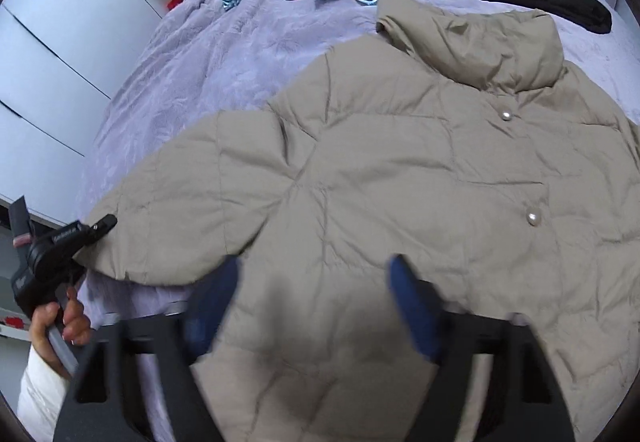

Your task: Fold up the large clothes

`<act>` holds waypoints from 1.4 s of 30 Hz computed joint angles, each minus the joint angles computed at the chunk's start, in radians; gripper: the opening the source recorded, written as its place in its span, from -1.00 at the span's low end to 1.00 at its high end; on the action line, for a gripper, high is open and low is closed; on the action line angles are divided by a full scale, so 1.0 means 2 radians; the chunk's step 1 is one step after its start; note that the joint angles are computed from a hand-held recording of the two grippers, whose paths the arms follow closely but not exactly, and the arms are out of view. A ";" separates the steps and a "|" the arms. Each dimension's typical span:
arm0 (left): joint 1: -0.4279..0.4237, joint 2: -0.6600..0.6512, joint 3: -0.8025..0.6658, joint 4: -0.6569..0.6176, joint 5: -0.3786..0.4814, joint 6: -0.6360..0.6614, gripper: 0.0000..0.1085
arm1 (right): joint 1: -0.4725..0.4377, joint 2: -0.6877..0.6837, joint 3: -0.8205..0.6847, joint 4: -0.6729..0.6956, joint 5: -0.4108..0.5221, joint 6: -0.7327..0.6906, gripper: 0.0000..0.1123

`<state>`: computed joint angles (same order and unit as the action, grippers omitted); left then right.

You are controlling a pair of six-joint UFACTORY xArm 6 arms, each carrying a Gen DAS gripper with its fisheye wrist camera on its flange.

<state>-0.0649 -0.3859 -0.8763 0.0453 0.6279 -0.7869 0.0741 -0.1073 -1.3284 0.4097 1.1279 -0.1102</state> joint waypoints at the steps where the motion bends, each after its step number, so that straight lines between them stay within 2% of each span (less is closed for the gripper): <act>1: -0.003 -0.003 -0.008 0.012 0.004 0.006 -0.87 | 0.003 0.013 -0.007 0.018 -0.001 0.005 -0.84; 6: -0.036 -0.005 -0.063 0.094 0.025 0.028 -0.87 | 0.029 0.057 -0.016 0.100 -0.023 -0.010 -0.84; 12: -0.095 0.043 -0.147 0.094 0.032 0.073 -0.87 | 0.041 0.092 -0.010 0.130 -0.012 -0.004 -0.85; 16: -0.155 0.113 -0.230 0.132 0.042 0.070 -0.87 | 0.023 0.109 -0.019 0.163 0.021 -0.021 -0.85; 19: -0.192 0.171 -0.303 0.132 0.055 0.076 -0.87 | -0.024 0.090 -0.013 0.196 0.066 -0.028 -0.84; 21: -0.218 0.212 -0.349 0.136 0.066 0.081 -0.87 | -0.062 0.062 0.001 0.174 0.068 -0.038 -0.84; 23: -0.243 0.262 -0.398 0.140 0.081 0.099 -0.87 | -0.093 0.035 0.006 0.107 0.045 -0.049 -0.84; 27: -0.297 0.379 -0.506 0.143 0.157 0.153 -0.87 | -0.160 0.025 -0.007 -0.008 0.024 -0.062 -0.84; 30: -0.318 0.438 -0.556 0.122 0.204 0.163 -0.87 | -0.199 0.046 -0.029 -0.031 0.033 -0.069 -0.84; 33: -0.333 0.462 -0.570 0.142 0.236 0.143 -0.86 | -0.217 0.058 -0.031 -0.035 0.039 -0.073 -0.84; 36: -0.343 0.467 -0.575 0.162 0.247 0.139 -0.84 | -0.227 0.062 -0.031 -0.021 0.051 -0.084 -0.84; 37: -0.345 0.464 -0.573 0.164 0.248 0.138 -0.72 | -0.231 0.064 -0.035 -0.017 0.055 -0.089 -0.84; 38: -0.346 0.463 -0.573 0.162 0.248 0.139 -0.42 | -0.228 0.070 -0.039 -0.014 0.053 -0.090 -0.84; 39: -0.343 0.454 -0.563 0.157 0.247 0.142 0.63 | -0.224 0.075 -0.041 -0.012 0.048 -0.091 -0.84; 40: -0.343 0.448 -0.559 0.164 0.251 0.135 0.87 | -0.231 0.063 -0.029 -0.010 0.048 -0.101 -0.84; 42: -0.344 0.416 -0.520 0.171 0.221 0.138 0.87 | -0.234 0.055 -0.024 -0.002 0.050 -0.112 -0.83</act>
